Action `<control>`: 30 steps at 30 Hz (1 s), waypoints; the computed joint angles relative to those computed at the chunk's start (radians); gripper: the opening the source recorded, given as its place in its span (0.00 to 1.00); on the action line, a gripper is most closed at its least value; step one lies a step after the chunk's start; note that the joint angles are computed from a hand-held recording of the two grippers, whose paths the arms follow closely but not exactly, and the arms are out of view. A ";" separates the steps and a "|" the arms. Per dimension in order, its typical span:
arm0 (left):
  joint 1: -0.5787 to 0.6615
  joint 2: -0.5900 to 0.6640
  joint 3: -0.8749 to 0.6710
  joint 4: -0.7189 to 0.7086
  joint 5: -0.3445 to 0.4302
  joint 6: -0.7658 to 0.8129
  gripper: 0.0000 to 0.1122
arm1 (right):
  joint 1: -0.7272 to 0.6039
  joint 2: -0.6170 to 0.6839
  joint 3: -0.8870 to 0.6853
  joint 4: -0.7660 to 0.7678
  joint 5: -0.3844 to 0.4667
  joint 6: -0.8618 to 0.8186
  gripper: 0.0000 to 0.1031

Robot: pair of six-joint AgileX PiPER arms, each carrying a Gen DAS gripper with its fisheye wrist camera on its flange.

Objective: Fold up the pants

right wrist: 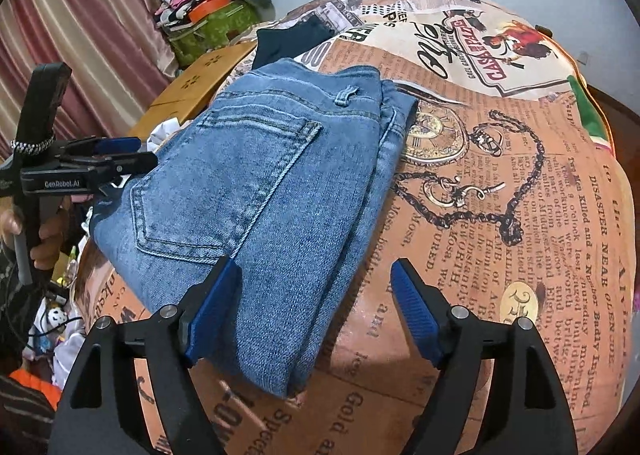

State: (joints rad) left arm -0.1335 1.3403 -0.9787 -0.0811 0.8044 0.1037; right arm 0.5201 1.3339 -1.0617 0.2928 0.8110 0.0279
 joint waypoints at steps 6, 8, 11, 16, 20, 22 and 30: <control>0.042 0.038 -0.123 -0.053 0.030 0.047 0.74 | -0.043 0.011 -0.053 0.017 -0.012 -0.014 0.74; 0.058 0.082 -0.178 -0.093 0.043 0.072 0.76 | -0.081 0.025 -0.070 0.074 -0.021 -0.047 0.74; 0.056 0.163 -0.253 -0.125 0.065 0.083 0.77 | -0.128 0.064 -0.087 0.146 -0.034 -0.078 0.74; 0.046 0.339 -0.374 -0.183 0.148 0.110 0.77 | -0.184 0.176 -0.113 0.273 0.000 -0.150 0.74; 0.054 0.464 -0.453 -0.231 0.223 0.126 0.78 | -0.243 0.250 -0.113 0.433 0.032 -0.256 0.74; 0.075 0.499 -0.483 -0.284 0.265 0.148 0.78 | -0.283 0.298 -0.129 0.529 0.079 -0.306 0.74; 0.098 0.619 -0.613 -0.368 0.397 0.177 0.79 | -0.275 0.397 -0.218 0.590 0.144 -0.364 0.76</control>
